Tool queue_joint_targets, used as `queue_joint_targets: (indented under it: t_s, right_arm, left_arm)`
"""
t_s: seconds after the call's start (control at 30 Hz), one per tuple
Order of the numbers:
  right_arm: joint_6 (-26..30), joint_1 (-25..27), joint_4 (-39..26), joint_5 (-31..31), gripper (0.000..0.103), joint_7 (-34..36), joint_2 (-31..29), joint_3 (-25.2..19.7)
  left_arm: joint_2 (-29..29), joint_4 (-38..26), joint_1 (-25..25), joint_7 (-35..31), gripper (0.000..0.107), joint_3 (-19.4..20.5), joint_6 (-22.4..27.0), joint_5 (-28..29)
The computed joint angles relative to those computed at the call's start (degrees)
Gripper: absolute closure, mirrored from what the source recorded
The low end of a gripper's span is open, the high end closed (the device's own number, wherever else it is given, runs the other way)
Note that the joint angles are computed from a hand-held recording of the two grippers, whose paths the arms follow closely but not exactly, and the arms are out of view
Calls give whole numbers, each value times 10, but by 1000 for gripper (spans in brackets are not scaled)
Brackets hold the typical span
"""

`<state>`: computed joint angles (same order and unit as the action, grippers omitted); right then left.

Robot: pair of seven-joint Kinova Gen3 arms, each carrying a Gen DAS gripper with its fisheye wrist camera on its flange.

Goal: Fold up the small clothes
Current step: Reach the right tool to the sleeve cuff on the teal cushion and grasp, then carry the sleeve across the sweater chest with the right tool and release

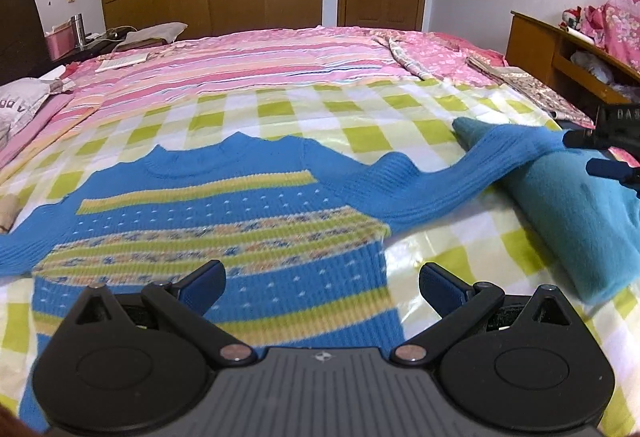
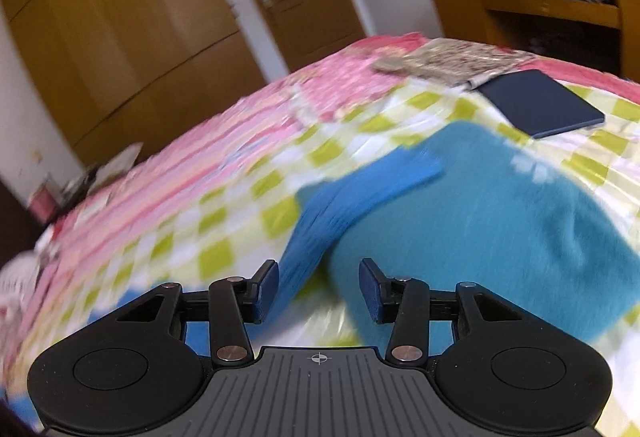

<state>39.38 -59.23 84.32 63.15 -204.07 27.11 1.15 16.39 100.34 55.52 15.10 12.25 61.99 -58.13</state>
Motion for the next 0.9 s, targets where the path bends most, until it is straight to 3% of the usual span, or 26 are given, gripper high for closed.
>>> queue_joint_targets:
  t_s: [0.2,0.37,0.5,0.6,0.67,0.73,0.9]
  right_arm:
    - [-70,47,-9,-21,60,-86,22,30]
    - [-105,35,-7,-7,60,-149,37,73]
    - [-76,38,-40,-34,60,-106,57,69]
    - [-47,37,-70,-63,67,-71,75,70]
    - [-18,40,-96,-92,87,-31,85,66]
    - [-22,41,-99,-102,93,-12,85,66]
    - [-51,2,-101,-64,95,6,75,82]
  left_arm:
    - [3,7,-14,7,4,-7,-27,3]
    - [2,17,-21,4,4,-10,-41,9]
    - [-2,24,-18,8,4,-9,-36,8]
    - [-8,33,-15,10,4,-5,-26,8]
    - [-14,43,-15,10,4,-1,-21,10]
    - [-23,56,-14,15,4,4,-14,12]
    - [-52,100,-15,47,4,23,11,15]
